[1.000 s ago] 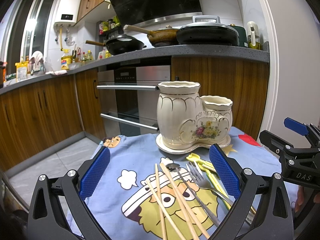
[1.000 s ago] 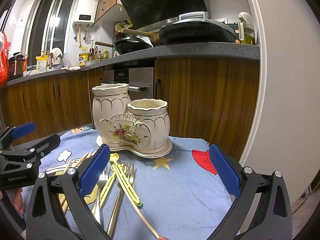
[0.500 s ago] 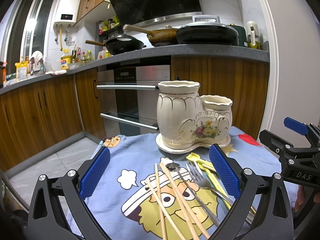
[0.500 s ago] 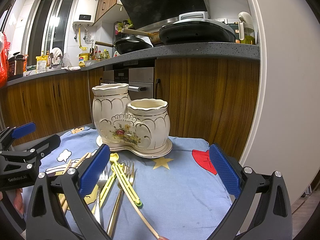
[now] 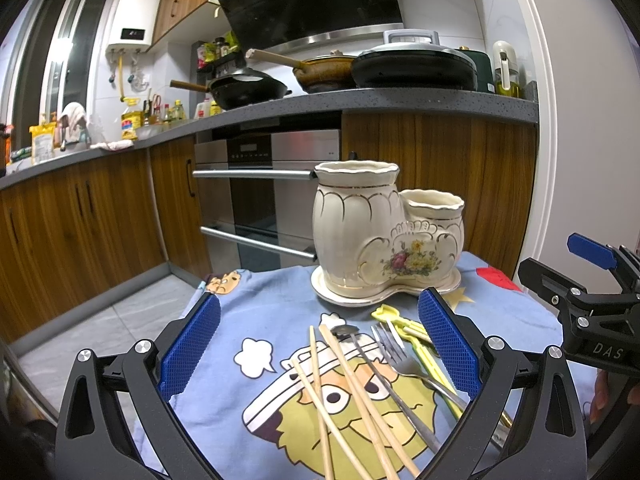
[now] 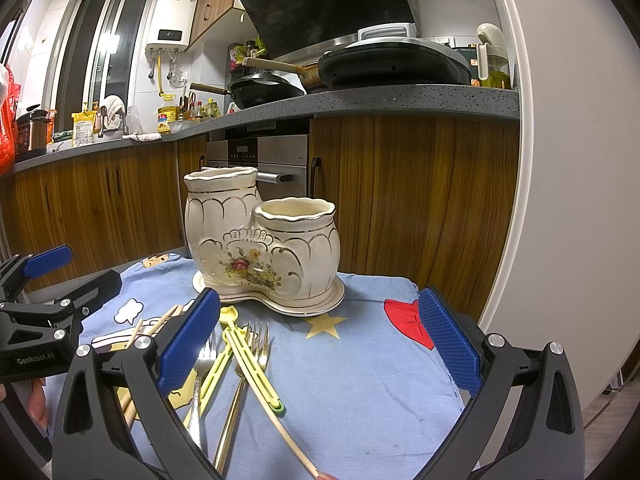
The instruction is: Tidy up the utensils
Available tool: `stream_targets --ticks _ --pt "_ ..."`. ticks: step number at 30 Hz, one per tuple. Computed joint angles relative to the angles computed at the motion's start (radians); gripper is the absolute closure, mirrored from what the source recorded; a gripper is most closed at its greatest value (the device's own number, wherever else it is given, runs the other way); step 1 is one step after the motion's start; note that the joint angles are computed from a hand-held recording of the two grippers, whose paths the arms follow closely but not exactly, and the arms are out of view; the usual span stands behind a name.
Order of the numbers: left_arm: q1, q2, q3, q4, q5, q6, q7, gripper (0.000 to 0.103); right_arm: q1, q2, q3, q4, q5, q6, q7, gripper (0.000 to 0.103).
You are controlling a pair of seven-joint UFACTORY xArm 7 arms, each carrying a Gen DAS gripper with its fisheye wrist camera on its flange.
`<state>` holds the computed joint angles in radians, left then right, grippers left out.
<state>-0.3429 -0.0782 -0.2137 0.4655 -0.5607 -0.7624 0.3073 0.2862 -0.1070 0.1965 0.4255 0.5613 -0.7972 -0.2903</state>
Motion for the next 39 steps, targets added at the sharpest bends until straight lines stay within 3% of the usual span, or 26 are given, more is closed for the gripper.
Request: stream_targets --ticks 9,11,21,25,26,29,34,36,39 --pt "-0.002 0.020 0.002 0.007 0.002 -0.003 0.004 0.005 -0.001 -0.003 -0.002 -0.001 -0.004 0.010 0.003 0.005" --pt "-0.019 0.059 -0.008 0.015 -0.039 -0.034 0.026 0.005 -0.003 -0.002 -0.004 -0.001 -0.011 0.016 0.010 0.005" --pt "-0.036 0.037 0.005 0.031 -0.133 0.045 0.107 0.005 -0.023 -0.012 -0.026 0.006 -0.078 0.099 0.074 0.005" --pt "-0.027 0.017 0.001 0.040 -0.177 0.112 0.158 0.005 -0.049 -0.031 -0.062 0.019 -0.211 0.251 0.149 0.005" --pt "-0.021 0.006 0.000 0.042 -0.193 0.139 0.176 0.005 -0.050 -0.036 -0.090 0.015 -0.285 0.278 0.205 0.005" --pt "0.000 -0.018 -0.009 0.046 -0.235 0.180 0.214 0.005 -0.051 -0.046 -0.168 0.011 -0.495 0.322 0.366 0.005" --pt "0.061 -0.089 0.004 0.017 -0.194 0.314 0.179 0.007 -0.090 -0.058 -0.181 0.006 -0.615 0.331 0.450 0.006" --pt "0.111 -0.105 -0.040 0.018 -0.242 0.362 0.225 0.009 -0.098 -0.060 -0.190 0.008 -0.662 0.340 0.480 0.011" --pt "0.226 -0.135 -0.147 0.027 -0.333 0.464 0.311 0.025 -0.099 -0.067 -0.211 0.011 -0.727 0.362 0.524 0.023"
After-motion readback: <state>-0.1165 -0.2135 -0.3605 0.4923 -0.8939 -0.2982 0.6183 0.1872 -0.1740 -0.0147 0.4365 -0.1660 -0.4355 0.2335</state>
